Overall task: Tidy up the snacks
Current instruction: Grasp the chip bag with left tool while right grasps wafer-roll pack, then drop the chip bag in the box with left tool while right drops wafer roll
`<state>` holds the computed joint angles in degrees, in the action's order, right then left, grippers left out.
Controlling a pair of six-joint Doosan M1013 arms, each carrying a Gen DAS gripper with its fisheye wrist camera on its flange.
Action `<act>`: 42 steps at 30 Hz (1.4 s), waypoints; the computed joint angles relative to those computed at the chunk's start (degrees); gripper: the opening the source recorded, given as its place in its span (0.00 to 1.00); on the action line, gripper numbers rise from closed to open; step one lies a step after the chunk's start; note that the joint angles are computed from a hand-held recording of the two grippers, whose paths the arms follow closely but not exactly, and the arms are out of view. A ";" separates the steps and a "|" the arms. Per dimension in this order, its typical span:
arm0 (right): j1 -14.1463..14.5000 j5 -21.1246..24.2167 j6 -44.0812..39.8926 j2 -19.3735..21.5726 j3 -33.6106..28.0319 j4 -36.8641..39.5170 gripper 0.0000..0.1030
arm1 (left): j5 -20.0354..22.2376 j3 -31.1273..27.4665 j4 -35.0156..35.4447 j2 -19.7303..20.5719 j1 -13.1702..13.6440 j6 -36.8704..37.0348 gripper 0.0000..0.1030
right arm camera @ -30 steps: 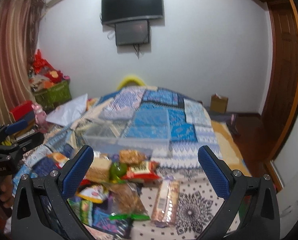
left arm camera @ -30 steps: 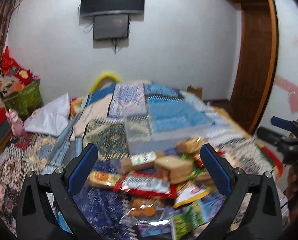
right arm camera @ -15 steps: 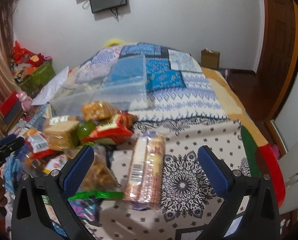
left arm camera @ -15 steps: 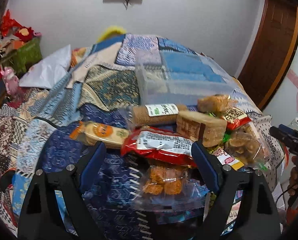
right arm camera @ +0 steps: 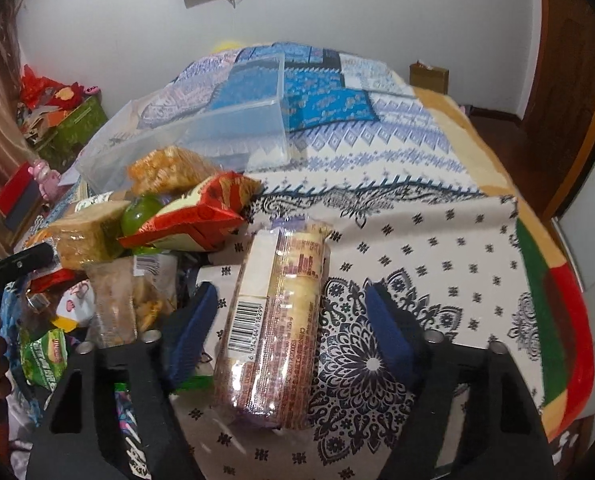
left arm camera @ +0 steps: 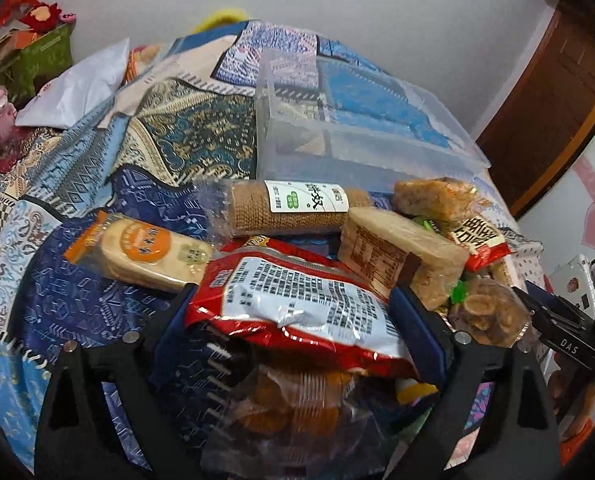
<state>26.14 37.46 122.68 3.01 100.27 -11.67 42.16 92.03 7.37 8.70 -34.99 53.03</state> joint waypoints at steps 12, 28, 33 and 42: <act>1.85 1.04 -1.78 1.36 -0.83 -3.81 0.44 | -0.10 -0.20 4.95 0.60 -1.49 -2.27 0.75; 1.57 -1.36 1.48 -0.67 -0.50 -5.32 0.41 | -1.35 0.98 12.58 -2.87 -2.68 -6.85 0.56; 1.51 -2.58 2.78 -0.98 -1.38 -7.34 0.40 | -2.27 0.81 14.71 -3.56 -2.91 -8.11 0.53; 1.32 -5.74 3.78 -1.03 -3.13 -9.69 0.40 | -3.87 -0.39 18.62 -4.31 -3.07 -10.16 0.52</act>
<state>27.46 31.72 126.45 1.98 97.14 -21.36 38.30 91.63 25.99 4.40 -38.06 42.87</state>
